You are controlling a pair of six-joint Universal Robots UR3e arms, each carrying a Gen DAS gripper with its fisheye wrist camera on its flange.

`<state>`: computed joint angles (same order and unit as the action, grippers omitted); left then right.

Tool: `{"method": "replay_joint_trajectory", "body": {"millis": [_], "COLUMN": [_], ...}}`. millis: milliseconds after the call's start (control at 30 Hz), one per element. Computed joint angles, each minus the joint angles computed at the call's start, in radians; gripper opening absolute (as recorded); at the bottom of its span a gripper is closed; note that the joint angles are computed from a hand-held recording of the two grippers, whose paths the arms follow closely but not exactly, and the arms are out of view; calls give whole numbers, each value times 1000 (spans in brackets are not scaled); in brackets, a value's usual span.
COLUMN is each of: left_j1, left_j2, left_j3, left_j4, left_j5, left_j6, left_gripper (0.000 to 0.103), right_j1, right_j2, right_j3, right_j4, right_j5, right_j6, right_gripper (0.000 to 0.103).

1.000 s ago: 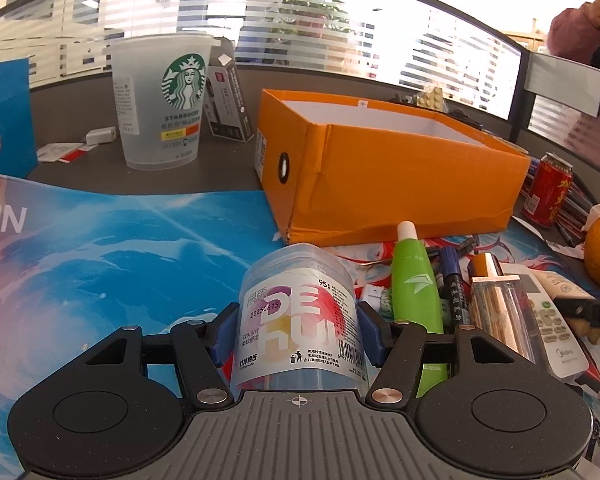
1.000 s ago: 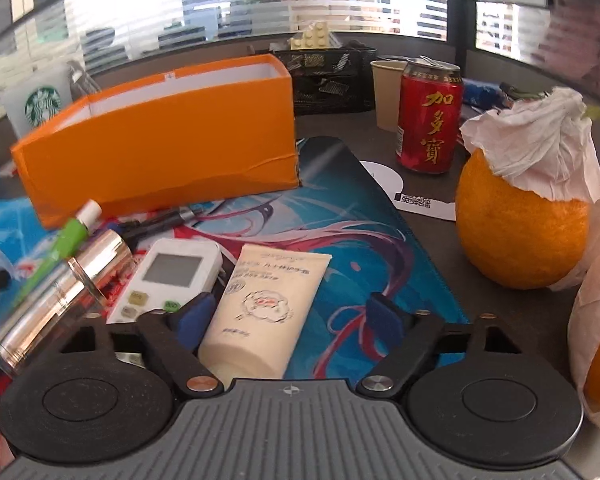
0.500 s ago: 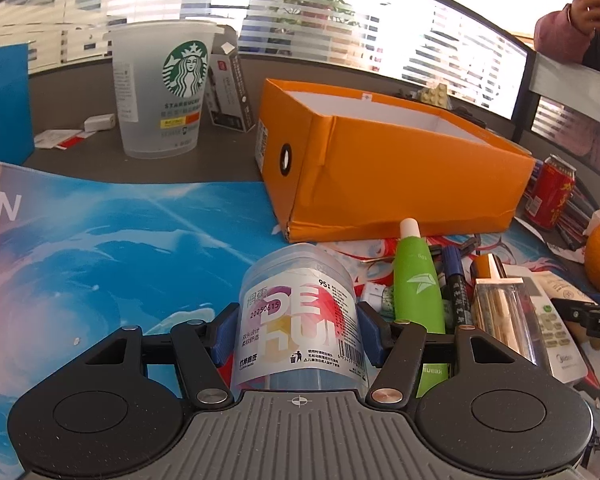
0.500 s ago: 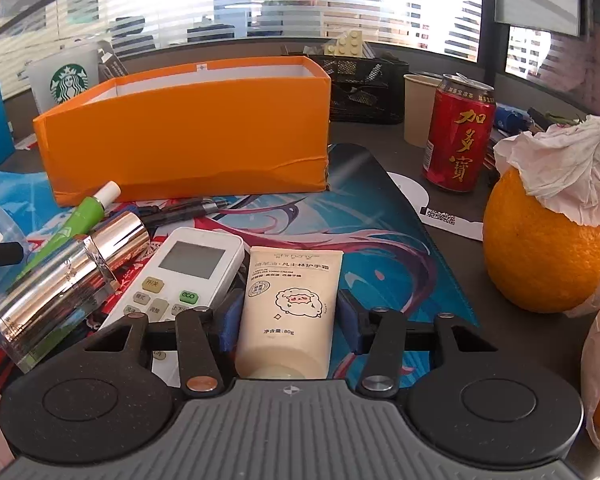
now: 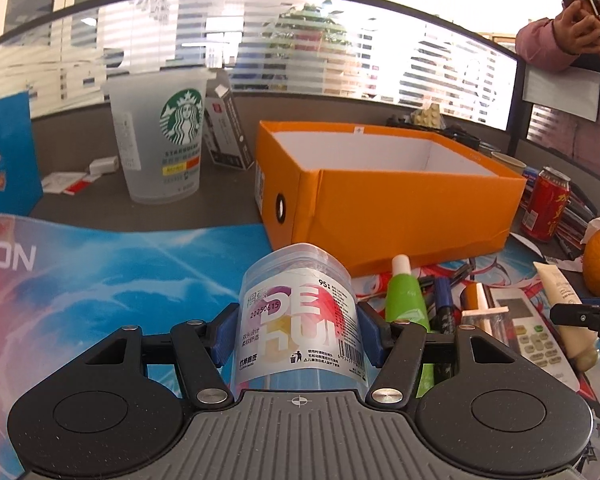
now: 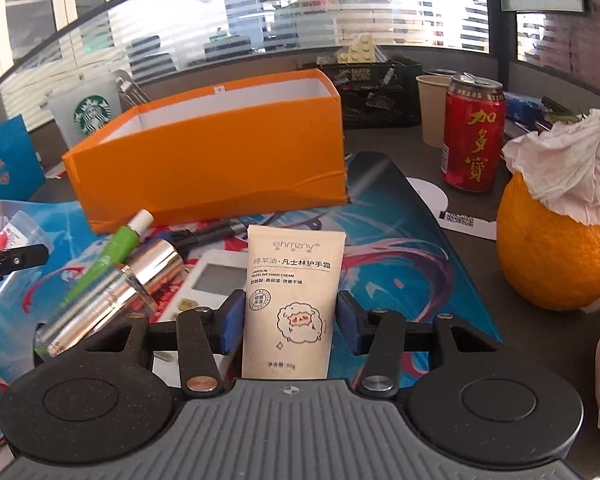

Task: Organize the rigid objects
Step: 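Lift the jar with the left tool while the right tool lifts the hand cream toward the box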

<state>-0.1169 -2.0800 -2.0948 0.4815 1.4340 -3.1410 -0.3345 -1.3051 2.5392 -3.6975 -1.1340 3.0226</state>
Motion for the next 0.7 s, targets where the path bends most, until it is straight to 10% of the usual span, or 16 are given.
{"method": "replay_joint_trajectory", "body": {"millis": [700], "left_j1": [-37], "left_j2": [68], "left_j3": [58], "left_j4": [-65], "left_j5": [-17], "left_j6": [3], "left_gripper": [60], "right_j1": [-84], "right_j2": [-136], "right_j3": [-17], "right_j4": [75], "right_j5": [126], "right_j6": [-21], "right_gripper": [45]}}
